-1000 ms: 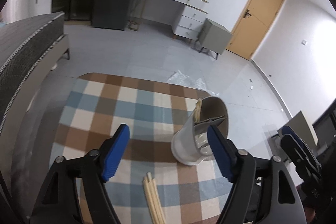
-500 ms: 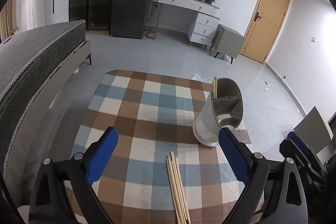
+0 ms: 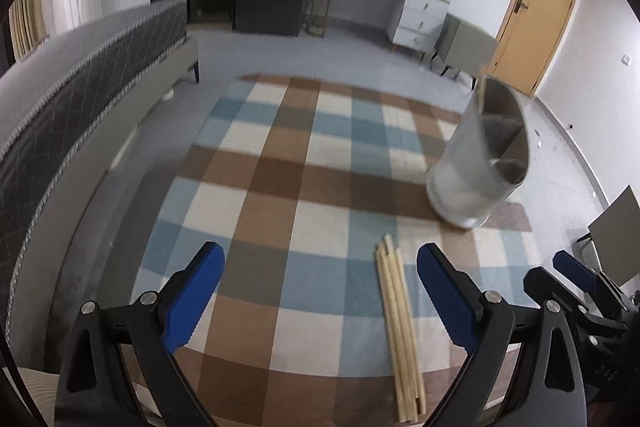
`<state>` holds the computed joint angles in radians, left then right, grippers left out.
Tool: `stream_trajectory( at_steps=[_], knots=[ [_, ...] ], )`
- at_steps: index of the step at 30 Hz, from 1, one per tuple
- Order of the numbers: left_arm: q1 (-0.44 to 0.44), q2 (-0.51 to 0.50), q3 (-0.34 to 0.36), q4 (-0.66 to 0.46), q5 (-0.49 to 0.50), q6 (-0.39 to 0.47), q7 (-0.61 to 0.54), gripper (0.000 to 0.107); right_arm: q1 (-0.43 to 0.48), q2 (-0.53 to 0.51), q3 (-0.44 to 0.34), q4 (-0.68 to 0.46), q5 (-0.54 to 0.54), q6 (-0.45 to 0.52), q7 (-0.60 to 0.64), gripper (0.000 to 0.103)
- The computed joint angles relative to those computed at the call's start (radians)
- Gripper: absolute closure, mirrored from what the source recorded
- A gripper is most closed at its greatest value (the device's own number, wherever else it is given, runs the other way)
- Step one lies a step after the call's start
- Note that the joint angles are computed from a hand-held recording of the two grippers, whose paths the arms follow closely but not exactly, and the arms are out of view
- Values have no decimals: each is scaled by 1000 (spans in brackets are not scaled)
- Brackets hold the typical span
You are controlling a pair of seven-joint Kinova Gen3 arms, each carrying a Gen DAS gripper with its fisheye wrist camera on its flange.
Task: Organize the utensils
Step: 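Withdraw both open grippers and move them toward the chopstick bundle, then lower the right gripper onto the chopstick bundle and pinch one chopstick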
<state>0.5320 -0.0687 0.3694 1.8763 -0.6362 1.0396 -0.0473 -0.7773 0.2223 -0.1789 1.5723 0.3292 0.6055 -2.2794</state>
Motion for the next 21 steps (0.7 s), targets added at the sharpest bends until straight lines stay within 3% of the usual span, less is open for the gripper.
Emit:
stream_trajectory(
  at_steps=[3,5,13,17,21],
  knots=[
    [-8,9,-16,18,25,-1,-5,13,33,68,-28,-77,-87,82,99,14],
    [-20,1,-32,29,56,-18,-17,13,37,115,-31,-134,-128,139,151,21],
    [-84,-19,-70,51,194,-47,-94,13,10,319,2,-392,-209,382,304,68],
    [-107,-31,-71,57,224,-51,-111,13,-2,389,17,-495,-236,458,357,77],
    [-139,-50,-90,74,290,-82,-155,13,-25,437,35,-581,-238,523,400,78]
  ],
)
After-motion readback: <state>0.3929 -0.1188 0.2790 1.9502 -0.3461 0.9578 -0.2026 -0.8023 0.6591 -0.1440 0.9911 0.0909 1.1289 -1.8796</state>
